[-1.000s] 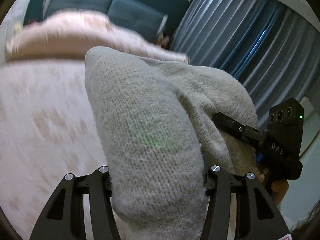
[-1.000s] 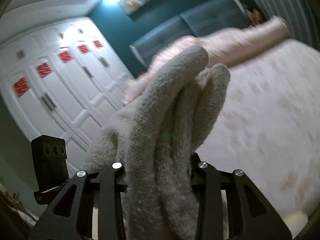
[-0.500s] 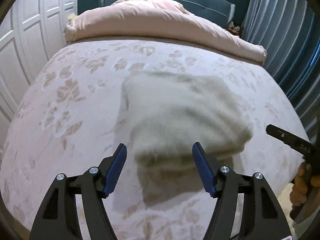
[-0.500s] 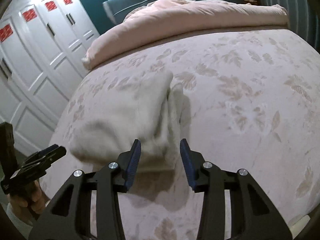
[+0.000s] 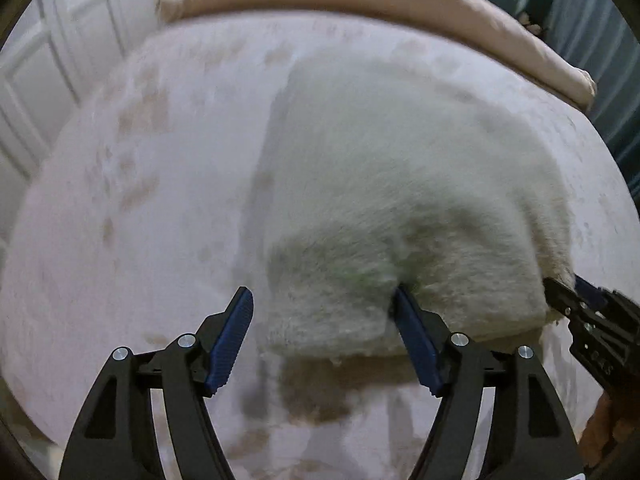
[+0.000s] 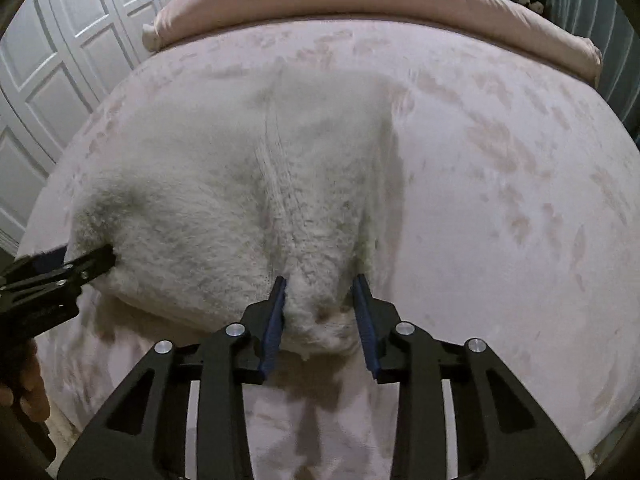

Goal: Fold small clothes
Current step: 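Lay the folded cardigan down and open both grippers, then withdraw both open grippers from the folded cardigan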

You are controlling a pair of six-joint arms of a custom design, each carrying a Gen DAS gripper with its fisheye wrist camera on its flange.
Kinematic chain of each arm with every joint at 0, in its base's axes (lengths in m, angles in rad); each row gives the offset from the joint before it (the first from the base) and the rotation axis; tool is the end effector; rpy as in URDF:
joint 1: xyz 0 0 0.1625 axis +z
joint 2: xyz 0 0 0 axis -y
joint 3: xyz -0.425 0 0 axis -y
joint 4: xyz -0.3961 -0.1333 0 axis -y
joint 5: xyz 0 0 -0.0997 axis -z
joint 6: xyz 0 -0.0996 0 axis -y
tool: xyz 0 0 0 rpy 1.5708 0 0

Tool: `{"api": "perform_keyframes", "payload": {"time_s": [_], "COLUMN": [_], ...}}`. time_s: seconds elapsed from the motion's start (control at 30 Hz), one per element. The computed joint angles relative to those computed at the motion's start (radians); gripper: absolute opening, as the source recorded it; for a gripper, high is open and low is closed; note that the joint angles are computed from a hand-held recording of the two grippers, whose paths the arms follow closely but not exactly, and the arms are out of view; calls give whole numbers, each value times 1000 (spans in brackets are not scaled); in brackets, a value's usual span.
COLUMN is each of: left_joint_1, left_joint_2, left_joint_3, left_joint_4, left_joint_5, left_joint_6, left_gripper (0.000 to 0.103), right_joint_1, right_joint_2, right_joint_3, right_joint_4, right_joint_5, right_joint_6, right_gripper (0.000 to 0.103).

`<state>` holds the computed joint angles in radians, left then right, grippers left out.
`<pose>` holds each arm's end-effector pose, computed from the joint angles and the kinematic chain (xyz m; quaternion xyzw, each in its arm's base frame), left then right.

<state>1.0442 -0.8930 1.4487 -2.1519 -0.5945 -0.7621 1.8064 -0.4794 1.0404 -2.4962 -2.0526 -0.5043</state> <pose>-0.1673 -0.7172 0.2314 -0.1097 0.8763 -0.2907 0.3682 0.2801 -0.7936 0.1009 0.3050 -0.9061 0.1430 0.2561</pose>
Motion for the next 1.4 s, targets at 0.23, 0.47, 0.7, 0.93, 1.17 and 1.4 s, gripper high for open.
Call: {"api": "perform_keyframes", "payload": {"time_s": [0.23,0.47,0.7,0.93,1.17,1.4], "left_joint_1": [-1,-14,-62,-93,-116,-129], "left_joint_2": [1,-3,-30,-22,-19,-16], "left_joint_3": [15,17,70,115,174,223], "left_joint_4": [-4,31,91,192,226,189], "left_joint_5": [22,38,45,44,73,125], "left_joint_6": [-16,-68,-176,-297,-355,-369], "left_gripper": [73,76,77,79,80,87], "right_joint_1": [23,15,11,-5,-18,-20], "right_joint_2": [-18,-10,-145,-201,-239,-237], "right_joint_3": [-9,-12,208,375,483,541], "right_joint_4": [-7,30,-91,-239,-341,-398], "right_joint_5": [31,3,19,-62,-42,-43], "right_joint_6": [3,44,117,143,118,65], "right_gripper": [33,34,65,72,78,86]}}
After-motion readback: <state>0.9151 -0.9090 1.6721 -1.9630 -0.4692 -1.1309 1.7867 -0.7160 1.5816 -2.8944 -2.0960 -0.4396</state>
